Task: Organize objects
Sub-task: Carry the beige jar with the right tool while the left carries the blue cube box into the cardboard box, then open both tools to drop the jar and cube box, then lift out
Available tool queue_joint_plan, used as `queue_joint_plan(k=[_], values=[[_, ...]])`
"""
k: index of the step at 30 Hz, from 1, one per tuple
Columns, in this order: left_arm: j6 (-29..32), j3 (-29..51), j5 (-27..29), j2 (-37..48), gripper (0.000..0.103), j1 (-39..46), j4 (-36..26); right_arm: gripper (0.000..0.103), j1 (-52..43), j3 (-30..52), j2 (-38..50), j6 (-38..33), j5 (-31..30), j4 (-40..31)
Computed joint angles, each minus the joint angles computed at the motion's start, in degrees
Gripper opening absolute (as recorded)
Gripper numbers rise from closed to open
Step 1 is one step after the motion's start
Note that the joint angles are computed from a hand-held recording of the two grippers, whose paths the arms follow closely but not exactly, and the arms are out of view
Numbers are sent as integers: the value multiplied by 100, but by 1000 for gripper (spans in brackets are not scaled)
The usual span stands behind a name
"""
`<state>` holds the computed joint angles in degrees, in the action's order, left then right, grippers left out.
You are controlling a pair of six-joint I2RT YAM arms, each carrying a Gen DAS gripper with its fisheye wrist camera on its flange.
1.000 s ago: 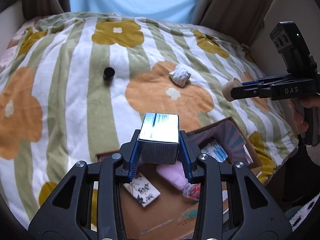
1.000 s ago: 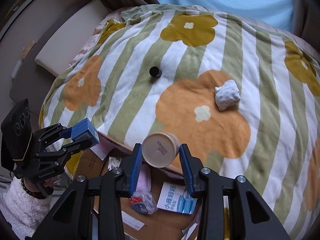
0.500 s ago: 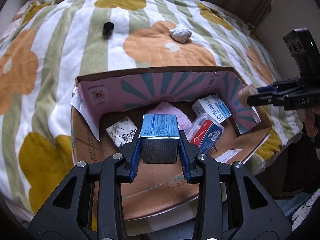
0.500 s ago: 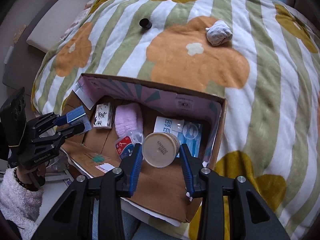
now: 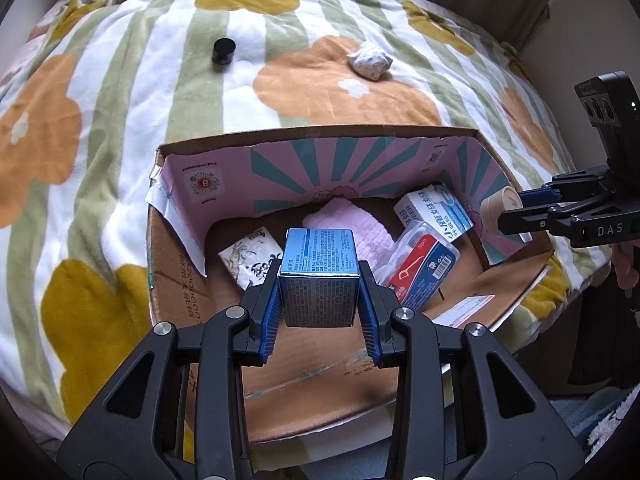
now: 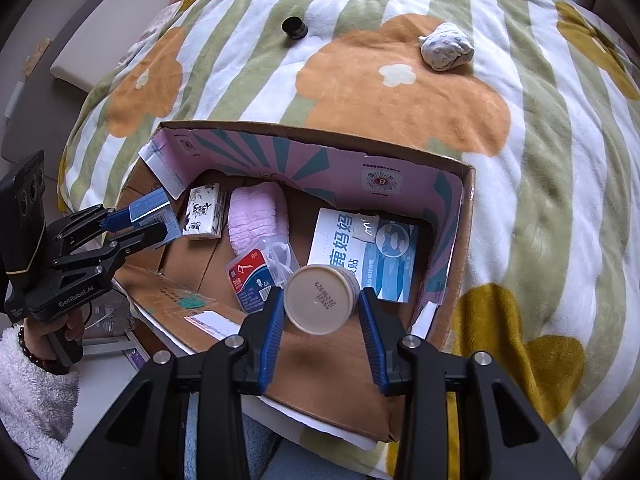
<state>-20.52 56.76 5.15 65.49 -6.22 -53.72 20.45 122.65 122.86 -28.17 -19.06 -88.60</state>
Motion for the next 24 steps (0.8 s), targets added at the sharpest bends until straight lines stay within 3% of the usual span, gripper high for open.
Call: queue_joint_plan(k=[3, 4, 5, 6, 17, 24], values=[[-71, 8, 201, 28, 34, 127, 14, 42, 57, -73, -18, 36, 112, 84], [-100, 12, 246, 18, 36, 169, 37, 56, 62, -80, -8, 33, 103, 86], [-97, 18, 294, 16, 57, 199, 46, 72, 75, -120, -29, 73, 147, 134], [-93, 49, 312, 36, 102, 211, 26, 76, 76, -207, -85, 106, 167, 212], [283, 511, 263, 309, 103, 314, -201, 78, -24, -288, -181, 456, 202, 391], [626, 831, 365, 455, 103, 562, -276, 78, 70, 156, 39, 616, 272, 225]])
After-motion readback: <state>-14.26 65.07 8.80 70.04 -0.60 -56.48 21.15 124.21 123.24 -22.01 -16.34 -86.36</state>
